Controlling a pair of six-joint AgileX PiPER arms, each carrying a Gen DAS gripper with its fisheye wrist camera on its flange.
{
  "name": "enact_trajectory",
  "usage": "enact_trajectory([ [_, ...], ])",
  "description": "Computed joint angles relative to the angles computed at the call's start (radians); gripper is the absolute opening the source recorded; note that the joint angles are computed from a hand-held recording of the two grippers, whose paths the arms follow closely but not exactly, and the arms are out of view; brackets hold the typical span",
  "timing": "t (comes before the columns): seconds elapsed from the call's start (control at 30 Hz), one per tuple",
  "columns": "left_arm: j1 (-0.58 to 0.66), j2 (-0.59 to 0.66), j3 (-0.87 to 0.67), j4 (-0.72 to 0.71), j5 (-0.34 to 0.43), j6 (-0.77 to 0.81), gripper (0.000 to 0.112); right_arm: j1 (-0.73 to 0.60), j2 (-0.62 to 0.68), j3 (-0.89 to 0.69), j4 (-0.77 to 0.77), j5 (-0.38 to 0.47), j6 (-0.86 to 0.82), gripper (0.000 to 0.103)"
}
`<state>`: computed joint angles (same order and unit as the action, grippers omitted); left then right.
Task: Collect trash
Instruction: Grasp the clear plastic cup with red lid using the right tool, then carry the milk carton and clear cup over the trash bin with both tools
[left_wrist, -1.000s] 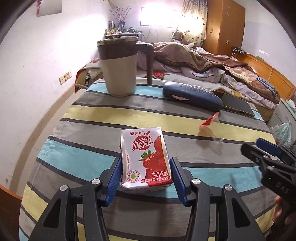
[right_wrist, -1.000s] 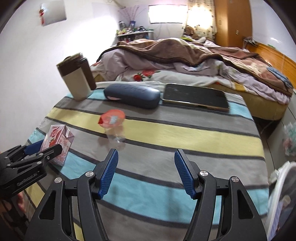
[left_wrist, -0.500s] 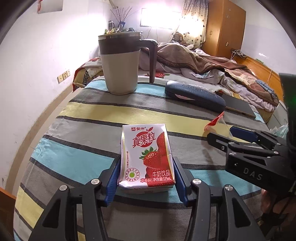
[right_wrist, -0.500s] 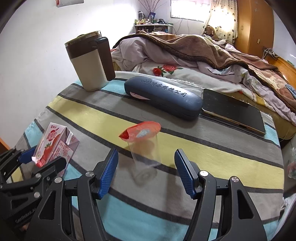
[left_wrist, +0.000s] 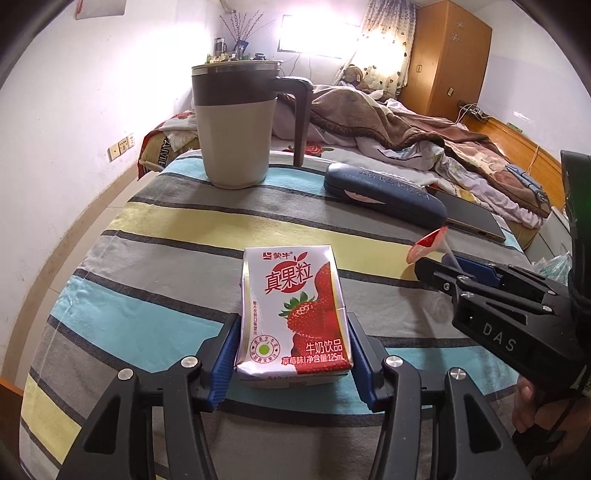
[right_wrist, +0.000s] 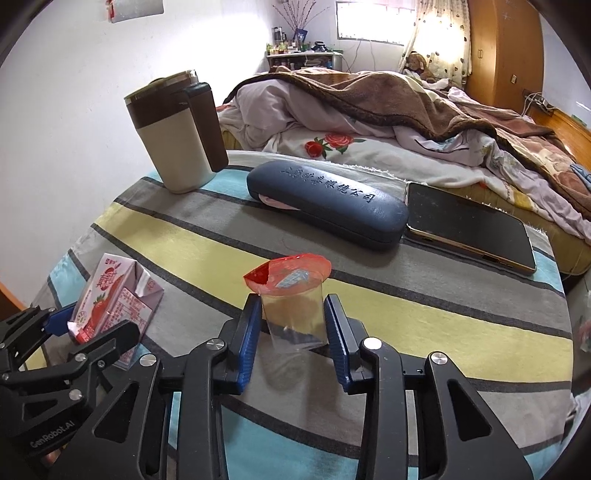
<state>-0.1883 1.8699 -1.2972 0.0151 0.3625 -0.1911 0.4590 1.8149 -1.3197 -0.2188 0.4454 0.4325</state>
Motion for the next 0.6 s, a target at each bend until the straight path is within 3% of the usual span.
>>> enact_trajectory([
  [0.6,-0.079,-0.125,0.097,0.197,0.004,-0.194,0.054,0.008,-0.126,0.138,-0.027,-0.065,0.099,0.035],
])
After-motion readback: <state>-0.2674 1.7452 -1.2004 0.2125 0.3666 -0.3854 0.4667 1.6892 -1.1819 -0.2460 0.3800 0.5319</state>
